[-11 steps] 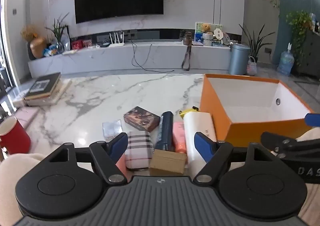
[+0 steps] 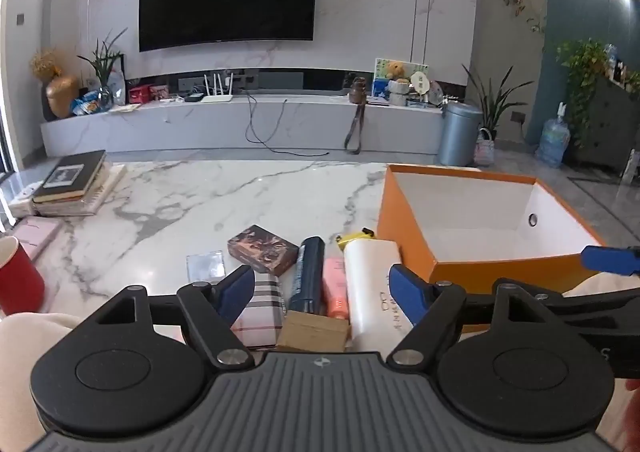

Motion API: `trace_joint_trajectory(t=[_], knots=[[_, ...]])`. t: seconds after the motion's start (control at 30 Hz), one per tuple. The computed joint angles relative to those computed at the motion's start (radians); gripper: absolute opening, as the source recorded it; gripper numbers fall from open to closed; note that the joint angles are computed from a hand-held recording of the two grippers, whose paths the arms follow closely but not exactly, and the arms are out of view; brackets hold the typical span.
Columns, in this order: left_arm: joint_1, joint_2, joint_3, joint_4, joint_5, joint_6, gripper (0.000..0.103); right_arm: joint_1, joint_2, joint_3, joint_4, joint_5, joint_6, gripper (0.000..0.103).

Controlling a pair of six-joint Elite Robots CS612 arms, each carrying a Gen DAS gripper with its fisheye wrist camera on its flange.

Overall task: Organize rigid objects
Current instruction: 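Move both tools toward the items beside the orange box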

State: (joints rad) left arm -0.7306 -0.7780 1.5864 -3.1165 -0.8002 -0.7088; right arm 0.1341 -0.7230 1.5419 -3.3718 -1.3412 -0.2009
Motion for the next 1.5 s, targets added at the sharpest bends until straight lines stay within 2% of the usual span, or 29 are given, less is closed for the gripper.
trace_joint_trajectory(t=[0.17, 0.33, 0.67, 0.77, 1.5], knots=[[-0.006, 0.004, -0.003, 0.0, 0.036, 0.016, 0.09, 0.003, 0.0, -0.001, 0.0, -0.014, 0.0, 0.097], [-0.007, 0.001, 0.001, 0.02, 0.047, -0.003, 0.09, 0.004, 0.001, -0.003, 0.0, -0.02, -0.01, 0.097], [-0.006, -0.003, 0.005, 0.024, 0.033, -0.015, 0.086, 0.007, -0.002, 0.002, 0.007, -0.028, -0.027, 0.098], [-0.006, -0.004, 0.005, 0.029, 0.032, -0.018, 0.081, 0.008, -0.003, 0.001, 0.012, -0.032, -0.027, 0.098], [-0.006, -0.006, 0.01, 0.032, 0.027, -0.025, 0.081, 0.01, -0.003, 0.006, 0.007, -0.028, -0.041, 0.098]])
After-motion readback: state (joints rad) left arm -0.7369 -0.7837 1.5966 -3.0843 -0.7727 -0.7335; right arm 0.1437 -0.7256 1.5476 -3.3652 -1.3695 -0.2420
